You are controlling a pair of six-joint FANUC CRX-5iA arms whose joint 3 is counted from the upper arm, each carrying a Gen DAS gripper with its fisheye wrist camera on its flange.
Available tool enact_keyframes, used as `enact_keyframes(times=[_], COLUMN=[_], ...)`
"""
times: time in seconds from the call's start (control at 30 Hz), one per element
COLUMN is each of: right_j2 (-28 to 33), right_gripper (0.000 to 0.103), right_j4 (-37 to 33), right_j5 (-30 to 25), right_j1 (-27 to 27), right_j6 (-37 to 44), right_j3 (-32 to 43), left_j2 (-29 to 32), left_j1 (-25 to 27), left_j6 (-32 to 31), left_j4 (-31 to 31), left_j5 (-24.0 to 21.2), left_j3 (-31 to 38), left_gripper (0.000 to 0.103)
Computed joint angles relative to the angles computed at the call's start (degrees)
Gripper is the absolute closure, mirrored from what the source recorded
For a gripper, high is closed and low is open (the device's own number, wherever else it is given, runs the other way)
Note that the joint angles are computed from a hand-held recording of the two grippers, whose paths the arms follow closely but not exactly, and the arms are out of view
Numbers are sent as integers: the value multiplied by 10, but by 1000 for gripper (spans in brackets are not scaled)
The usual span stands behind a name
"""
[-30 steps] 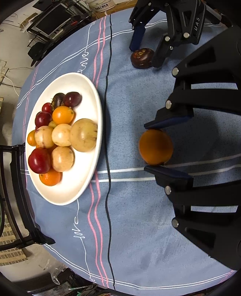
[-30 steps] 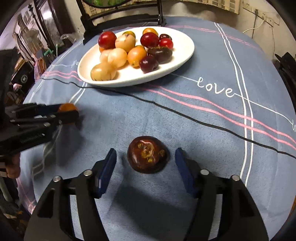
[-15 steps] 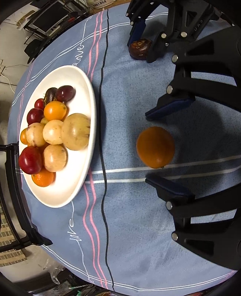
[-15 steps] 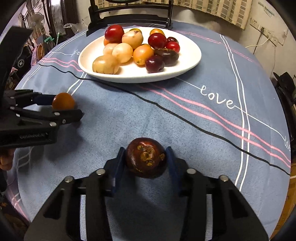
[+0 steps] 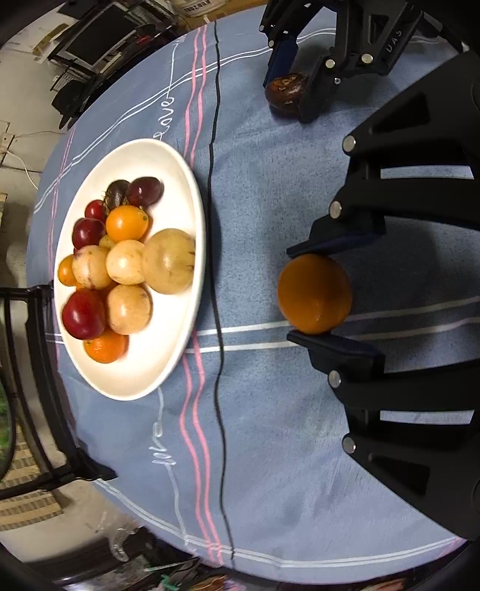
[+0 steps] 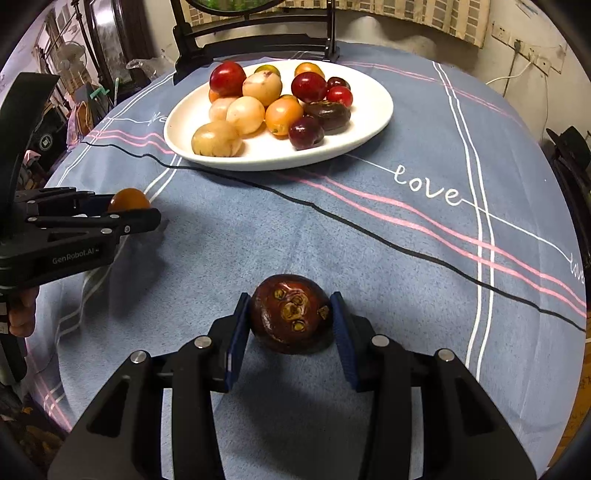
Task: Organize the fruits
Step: 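Carry the orange and dark plum over the plate with both tools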
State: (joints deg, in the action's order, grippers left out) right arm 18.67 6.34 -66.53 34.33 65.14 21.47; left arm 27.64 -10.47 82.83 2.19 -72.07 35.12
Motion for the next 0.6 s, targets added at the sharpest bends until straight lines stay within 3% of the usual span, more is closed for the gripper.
enact_keyframes(times=[0.6], right_j2=[-16], right_gripper=[60], right_j4=[-15], right_j5=[6], right_j1=[9], right_j6=[-15], right_j3=[16], left_j2=[-34], left_j1=[-6], left_j6=[-23], left_j4=[-1], left_j5=[17], left_j3=[8], left_gripper=[63])
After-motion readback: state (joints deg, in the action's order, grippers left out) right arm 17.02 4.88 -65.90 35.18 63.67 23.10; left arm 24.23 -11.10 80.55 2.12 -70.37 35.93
